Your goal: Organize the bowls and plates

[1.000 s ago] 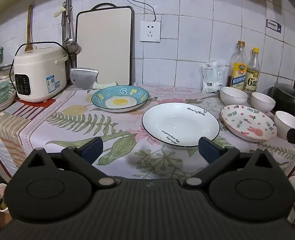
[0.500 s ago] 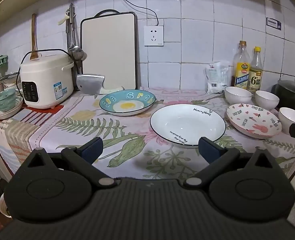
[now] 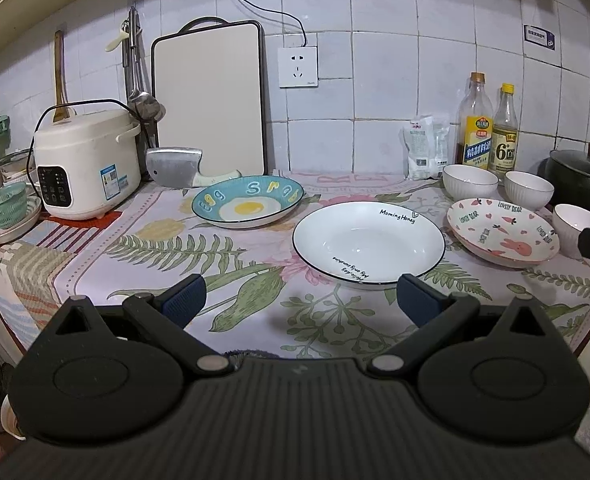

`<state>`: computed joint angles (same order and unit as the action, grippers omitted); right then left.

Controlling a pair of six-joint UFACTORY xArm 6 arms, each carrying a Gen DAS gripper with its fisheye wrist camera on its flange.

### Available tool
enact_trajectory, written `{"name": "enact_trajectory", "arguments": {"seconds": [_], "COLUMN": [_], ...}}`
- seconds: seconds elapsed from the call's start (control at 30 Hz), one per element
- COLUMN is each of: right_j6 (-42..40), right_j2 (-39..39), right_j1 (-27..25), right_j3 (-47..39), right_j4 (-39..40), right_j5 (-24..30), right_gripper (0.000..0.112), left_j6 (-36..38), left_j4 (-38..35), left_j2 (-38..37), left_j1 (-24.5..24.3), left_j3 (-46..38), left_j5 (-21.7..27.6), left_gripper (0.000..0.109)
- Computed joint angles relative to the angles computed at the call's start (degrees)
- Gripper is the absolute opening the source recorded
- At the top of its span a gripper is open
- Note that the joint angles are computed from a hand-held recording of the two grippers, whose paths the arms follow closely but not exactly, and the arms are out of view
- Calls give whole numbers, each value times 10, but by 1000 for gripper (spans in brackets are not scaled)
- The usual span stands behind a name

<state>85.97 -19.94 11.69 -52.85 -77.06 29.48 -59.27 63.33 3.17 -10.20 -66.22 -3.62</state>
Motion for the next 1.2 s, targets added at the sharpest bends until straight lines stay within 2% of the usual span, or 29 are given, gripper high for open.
{"name": "enact_trajectory", "arguments": {"seconds": [0.27,0.43,0.53,0.6,1.2], "right_j6": [44,40,39,39,16], "right_j2": [-1,4,6,5,7], "right_j1": [4,2,0,2,6], "right_j3": [4,0,-3,-3,-1], "right_j4": [-45,-46,-45,-46,-37], "right_j5": [6,9,7,9,10], "right_gripper": [103,103,103,103,103], "left_j6": [-10,-5,-81,-99,-90], "left_j4": [5,-6,70,87,76], "left_j2": [3,3,3,2,1], "left_j1": [3,6,13,16,16], "left_j3": [-1,1,-11,-13,-10], "left_j5": [-3,-5,-5,-6,-7], "left_gripper": [103,103,103,103,103]}}
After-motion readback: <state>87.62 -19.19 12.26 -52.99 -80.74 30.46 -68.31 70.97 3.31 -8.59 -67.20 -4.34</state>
